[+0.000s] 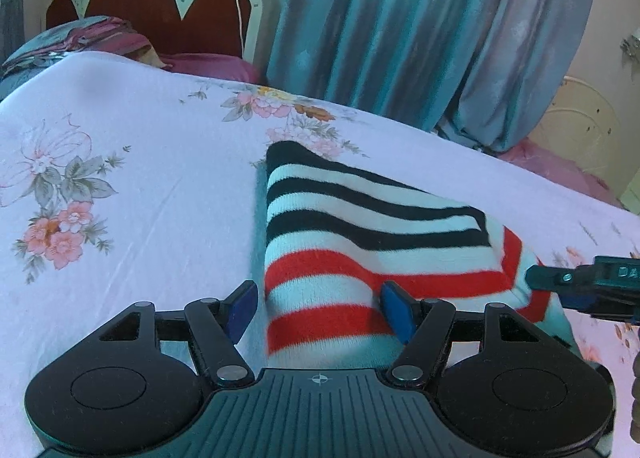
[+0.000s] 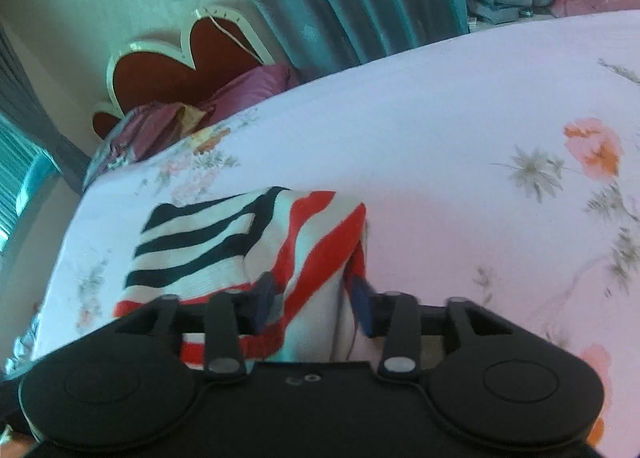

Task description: Fold small clothes

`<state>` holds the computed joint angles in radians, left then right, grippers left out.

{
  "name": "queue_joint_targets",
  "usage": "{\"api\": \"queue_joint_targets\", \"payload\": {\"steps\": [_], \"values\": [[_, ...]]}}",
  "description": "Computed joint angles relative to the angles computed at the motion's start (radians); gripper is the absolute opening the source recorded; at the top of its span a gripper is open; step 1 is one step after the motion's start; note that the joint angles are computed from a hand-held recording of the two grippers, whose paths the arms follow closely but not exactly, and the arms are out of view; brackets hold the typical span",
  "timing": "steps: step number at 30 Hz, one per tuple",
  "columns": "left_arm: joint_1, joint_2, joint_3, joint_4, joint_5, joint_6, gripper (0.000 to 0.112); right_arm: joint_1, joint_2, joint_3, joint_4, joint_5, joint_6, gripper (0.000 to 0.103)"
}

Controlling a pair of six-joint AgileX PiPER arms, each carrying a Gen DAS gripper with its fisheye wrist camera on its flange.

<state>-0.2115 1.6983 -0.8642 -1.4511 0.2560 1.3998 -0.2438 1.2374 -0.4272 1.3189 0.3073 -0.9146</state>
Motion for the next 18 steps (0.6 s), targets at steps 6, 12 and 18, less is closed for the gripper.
{"api": "queue_joint_targets", "payload": {"steps": [6,12,18], "values": [[0.022,-0.104,0.095,0.0,0.031,0.045,0.067,-0.067,-0.186,0.084,-0.187,0.094,0.179,0.051],[0.072,-0.179,0.168,0.086,0.106,-0.009,0.067,-0.086,-0.348,0.147,-0.329,0.173,0.348,0.053],[0.176,-0.236,0.266,0.09,0.212,0.047,0.067,-0.031,-0.464,0.19,-0.465,0.207,0.528,0.043]]}}
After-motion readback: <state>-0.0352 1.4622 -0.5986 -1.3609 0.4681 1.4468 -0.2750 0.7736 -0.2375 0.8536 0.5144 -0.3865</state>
